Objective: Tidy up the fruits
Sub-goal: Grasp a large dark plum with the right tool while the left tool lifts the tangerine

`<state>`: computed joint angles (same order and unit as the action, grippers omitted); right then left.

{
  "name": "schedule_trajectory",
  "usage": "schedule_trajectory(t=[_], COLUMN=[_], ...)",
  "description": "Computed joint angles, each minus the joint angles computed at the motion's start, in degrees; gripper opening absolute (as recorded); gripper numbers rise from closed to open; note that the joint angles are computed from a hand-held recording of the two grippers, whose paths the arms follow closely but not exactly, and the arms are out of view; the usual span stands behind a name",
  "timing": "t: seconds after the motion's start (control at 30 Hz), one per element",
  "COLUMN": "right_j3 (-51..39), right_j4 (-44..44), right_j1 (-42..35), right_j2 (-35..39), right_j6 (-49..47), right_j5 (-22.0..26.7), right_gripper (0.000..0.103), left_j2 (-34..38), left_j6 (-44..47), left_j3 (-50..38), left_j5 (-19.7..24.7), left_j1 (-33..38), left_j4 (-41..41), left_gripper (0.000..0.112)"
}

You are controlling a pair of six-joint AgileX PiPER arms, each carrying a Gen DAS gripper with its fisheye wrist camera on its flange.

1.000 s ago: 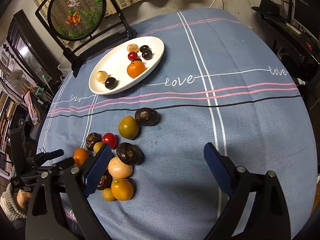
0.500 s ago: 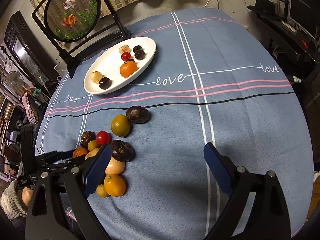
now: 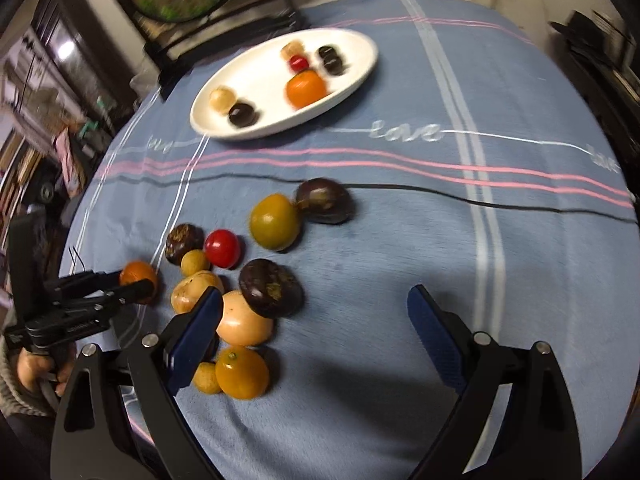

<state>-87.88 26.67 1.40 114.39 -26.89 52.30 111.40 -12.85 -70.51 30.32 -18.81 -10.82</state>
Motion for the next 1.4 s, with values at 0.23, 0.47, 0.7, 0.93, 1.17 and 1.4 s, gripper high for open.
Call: schedule_trajectory(t=[0.23,0.47,0.7,0.93,1.17,1.4], right_j3=[-4.0,-0.11,0.74,-2.07,-1.74,-0.9], right_j4=[-5.92,-1.23,-6.96,-7.64,-4.7,-1.29], right_j1=[1.47,-1.88,3.43,3.53,3.22,1.84], right_j2=[4.35,1.45,2.53,6.64,6.65,5.81], right_j6=[6.27,2.27,-0.95,-1.2,-4.21,-5.45], right_j5=[-1.97,-4.94,-9.43,-8.32,-8.33,-7.0], right_gripper=[0.093,0.093,0.074,0.061,0.046,0.045], left_j2=[-0.47,0.63,0.62,0.47,0.83,-0.82], left_j6=[0.44,0.43,1.31,0.66,-4.67,-4.42], left_j3=[0.95,-0.06,0.12,0.69,-0.01,2.28], left_j5=[-0.58,0.18,-0.03,-0.54,-0.03,-1.67], left_j1=[0.11,0.12,0.16,-0.24,-2.51,-1.28], left_j4=[0.0,-0.01,-0.32,0.47,8.06,5.84], left_gripper=[0.045,0.045,0.045,0.045,0.045,0.044])
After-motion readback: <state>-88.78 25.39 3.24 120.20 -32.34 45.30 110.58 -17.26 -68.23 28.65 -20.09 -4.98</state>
